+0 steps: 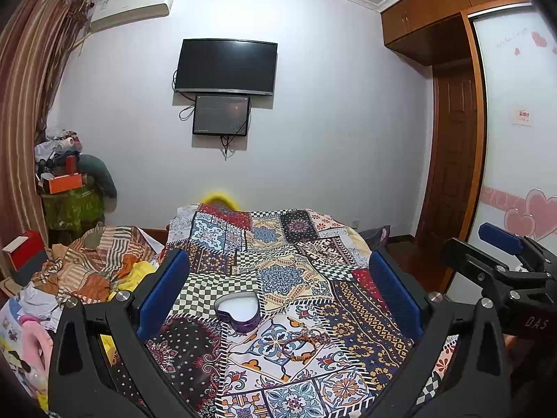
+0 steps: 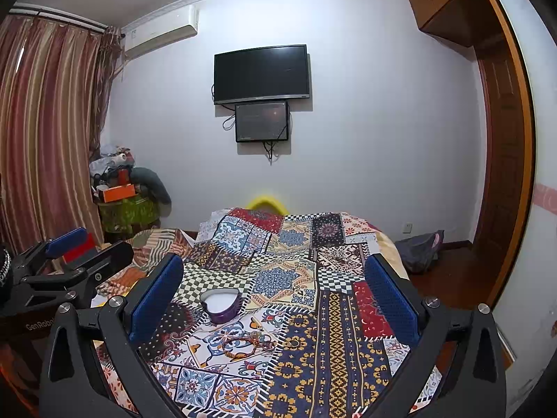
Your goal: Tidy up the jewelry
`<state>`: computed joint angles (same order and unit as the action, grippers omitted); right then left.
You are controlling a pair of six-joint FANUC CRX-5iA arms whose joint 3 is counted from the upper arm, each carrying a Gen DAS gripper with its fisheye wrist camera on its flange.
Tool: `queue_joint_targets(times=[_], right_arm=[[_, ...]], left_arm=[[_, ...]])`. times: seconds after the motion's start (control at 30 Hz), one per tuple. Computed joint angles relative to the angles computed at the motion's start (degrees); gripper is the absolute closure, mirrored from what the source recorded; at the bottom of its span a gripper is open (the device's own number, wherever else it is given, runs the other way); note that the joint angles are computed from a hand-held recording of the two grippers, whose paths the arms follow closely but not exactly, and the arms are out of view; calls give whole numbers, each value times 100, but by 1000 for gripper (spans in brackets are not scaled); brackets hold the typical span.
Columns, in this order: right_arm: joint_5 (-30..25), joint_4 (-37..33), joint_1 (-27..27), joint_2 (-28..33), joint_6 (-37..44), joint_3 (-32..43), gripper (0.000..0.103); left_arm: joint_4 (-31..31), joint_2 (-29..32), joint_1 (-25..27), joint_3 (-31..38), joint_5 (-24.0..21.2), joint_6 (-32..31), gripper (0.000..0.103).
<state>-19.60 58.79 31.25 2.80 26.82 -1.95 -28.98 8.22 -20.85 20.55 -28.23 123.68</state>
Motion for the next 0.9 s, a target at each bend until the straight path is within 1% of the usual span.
queue_joint_targets(times=[0.27, 0.33, 0.4, 0.57, 0.67, 0.7, 0.77, 0.9], right_arm=[[-86, -136, 28, 28, 131, 70, 0], [-111, -178, 36, 48, 167, 103, 0], [-91, -69, 21, 45, 40, 45, 0], [-195, -275, 45, 141, 200, 172, 0], [-285, -478, 62, 237, 366, 294, 0], [-240, -477, 28, 246, 358, 266, 0], [-290, -701, 11, 325, 544, 327, 0], [-584, -1316, 35, 577, 1098, 647, 0]], left_arm=[[35, 32, 4, 25, -6, -16, 0], [119, 40, 35, 21, 11, -91, 0], [190, 63, 58, 24, 31, -142, 0], [365, 135, 127, 52, 42, -292, 0], [684, 225, 225, 64, 74, -568, 0], [775, 269, 254, 84, 65, -640, 0], [1023, 371, 329, 118, 38, -838, 0], [1559, 661, 479, 227, -97, -1271, 0]])
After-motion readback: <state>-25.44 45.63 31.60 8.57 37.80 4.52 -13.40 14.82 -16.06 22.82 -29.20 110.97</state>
